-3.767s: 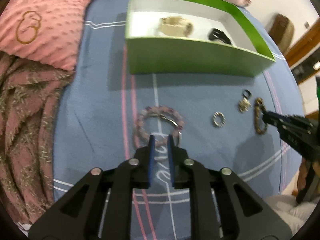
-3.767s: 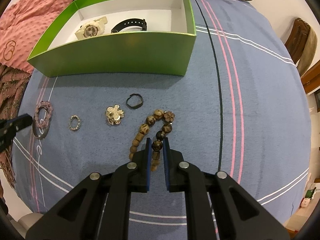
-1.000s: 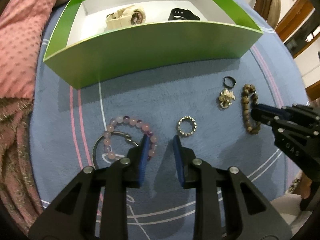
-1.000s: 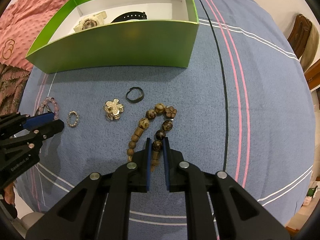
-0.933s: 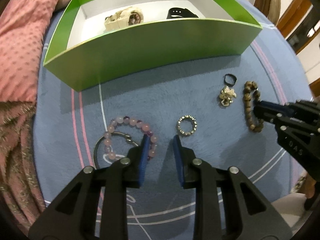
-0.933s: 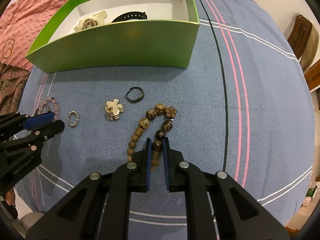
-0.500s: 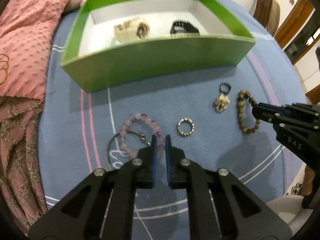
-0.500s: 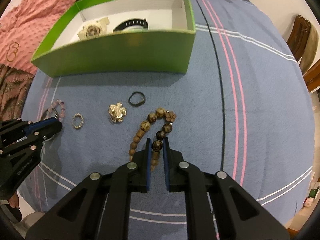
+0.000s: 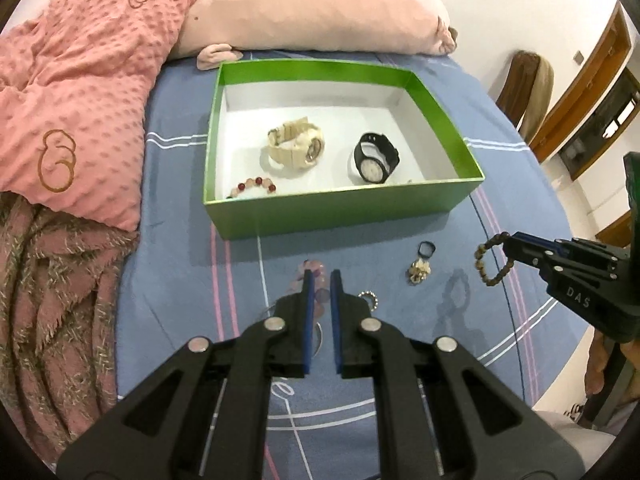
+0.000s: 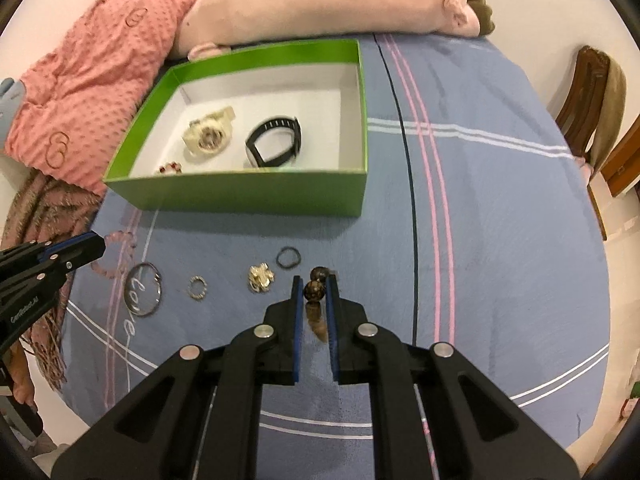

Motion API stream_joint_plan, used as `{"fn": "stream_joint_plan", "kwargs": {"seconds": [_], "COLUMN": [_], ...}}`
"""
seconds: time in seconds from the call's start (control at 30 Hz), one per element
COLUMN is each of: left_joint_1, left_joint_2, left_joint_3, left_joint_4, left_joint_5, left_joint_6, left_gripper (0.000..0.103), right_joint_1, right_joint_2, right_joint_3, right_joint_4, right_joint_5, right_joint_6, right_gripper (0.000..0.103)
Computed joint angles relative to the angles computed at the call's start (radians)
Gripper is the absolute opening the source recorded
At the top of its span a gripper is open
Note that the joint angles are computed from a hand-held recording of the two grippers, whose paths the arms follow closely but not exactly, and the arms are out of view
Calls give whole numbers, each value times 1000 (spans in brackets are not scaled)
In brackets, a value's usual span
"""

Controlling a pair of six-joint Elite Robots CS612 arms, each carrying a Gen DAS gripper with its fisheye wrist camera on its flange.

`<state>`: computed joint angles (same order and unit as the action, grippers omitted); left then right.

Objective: Organize jewelry
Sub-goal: 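Lift the pink-purple bracelet with the left tool while the right tool lifts the wooden bracelet toward the box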

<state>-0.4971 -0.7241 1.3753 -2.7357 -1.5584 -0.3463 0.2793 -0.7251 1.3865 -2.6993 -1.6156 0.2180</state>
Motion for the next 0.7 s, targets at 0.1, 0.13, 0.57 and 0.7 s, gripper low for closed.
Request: {"fn": "stream_joint_plan", "kwargs": {"seconds": [0.1, 0.13, 0.57, 0.7], "left_joint_1": [2, 1, 18, 20], "left_joint_2": [-3, -5, -25, -24], "left_joint_3": [0, 4, 23, 24], "left_joint_4": [-9, -13, -82, -73], "left_joint_5": [11, 14, 2, 0], "left_joint_6": [-5, -7, -40, -50], "left_gripper": [8, 8, 8, 8], "right_joint_1": [4, 4, 15, 16], "right_joint_2": [-12, -15, -8, -4], "right_joint_3": [6, 8, -4, -8], "right_joint_4": [-22, -28, -22, -10], "right_joint_5": [-12, -14, -16, -6], "right_joint_6": [-13, -17, -37, -41], "right_gripper": [11, 11, 11, 11]}}
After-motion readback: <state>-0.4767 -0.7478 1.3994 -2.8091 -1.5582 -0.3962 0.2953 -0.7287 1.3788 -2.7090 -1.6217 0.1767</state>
